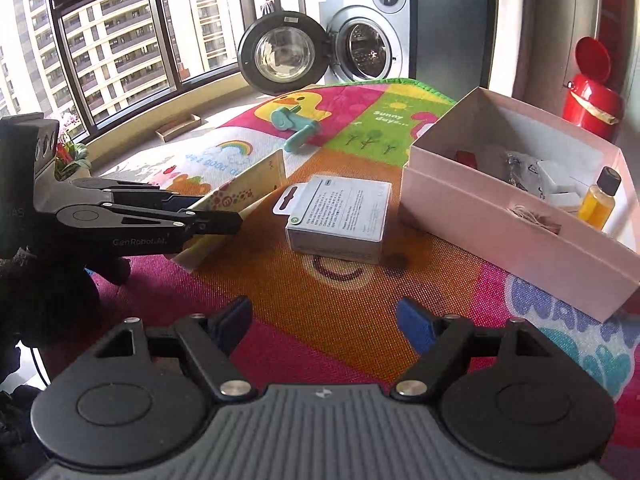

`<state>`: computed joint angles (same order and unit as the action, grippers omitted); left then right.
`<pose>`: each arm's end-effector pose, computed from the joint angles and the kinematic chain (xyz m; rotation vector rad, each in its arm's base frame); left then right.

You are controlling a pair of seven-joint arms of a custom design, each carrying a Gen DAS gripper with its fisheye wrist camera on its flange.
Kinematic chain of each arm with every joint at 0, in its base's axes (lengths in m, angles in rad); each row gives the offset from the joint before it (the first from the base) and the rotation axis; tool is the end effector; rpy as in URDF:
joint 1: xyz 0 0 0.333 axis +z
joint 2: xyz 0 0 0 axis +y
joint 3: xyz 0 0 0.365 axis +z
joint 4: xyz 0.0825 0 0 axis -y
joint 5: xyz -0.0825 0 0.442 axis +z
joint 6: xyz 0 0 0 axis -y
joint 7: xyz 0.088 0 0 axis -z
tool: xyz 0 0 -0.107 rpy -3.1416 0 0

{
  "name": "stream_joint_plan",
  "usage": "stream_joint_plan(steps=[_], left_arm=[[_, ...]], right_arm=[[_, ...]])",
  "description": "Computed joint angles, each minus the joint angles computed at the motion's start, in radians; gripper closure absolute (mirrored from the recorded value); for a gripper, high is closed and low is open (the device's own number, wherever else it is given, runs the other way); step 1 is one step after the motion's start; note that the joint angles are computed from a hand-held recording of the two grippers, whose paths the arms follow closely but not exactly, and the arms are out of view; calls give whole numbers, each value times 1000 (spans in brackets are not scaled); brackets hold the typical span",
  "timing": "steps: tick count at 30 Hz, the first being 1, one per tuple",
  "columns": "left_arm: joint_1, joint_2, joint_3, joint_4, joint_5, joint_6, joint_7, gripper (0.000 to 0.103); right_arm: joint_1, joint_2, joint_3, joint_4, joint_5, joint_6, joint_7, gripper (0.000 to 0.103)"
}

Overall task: Organize rigid objects
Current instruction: 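Grasp the red-and-silver vial with the right tool while the left tool holds the cream tube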

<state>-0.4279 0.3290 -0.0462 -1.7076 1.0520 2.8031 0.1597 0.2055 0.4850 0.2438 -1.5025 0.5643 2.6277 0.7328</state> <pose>0.6547 -0.3776 0.4904 -1.7466 1.6312 -1.0045 0.7530 0.3051 0.4849 -2.1836 0.8667 -0.2753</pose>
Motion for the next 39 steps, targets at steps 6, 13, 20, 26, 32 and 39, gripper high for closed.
stream_joint_plan(steps=[6, 13, 20, 26, 32, 39], left_arm=[[-1, 1, 1, 0, 0, 0, 0, 71], [-16, 11, -10, 27, -3, -79, 59, 71], [-8, 7, -14, 21, 3, -73, 56, 70], [-9, 7, -17, 23, 5, -85, 66, 70], [-7, 8, -15, 22, 5, -71, 53, 71], [-10, 9, -15, 24, 9, -80, 58, 70]], right_arm=[[11, 86, -29, 141, -35, -75, 134, 23], [40, 77, -61, 162, -136, -68, 219, 23], [22, 66, -50, 164, -163, -132, 228, 23], [-29, 122, -26, 338, -130, -640, 126, 24], [11, 242, -61, 580, -169, -1057, 101, 30], [91, 149, -109, 481, -318, -1082, -53, 40]])
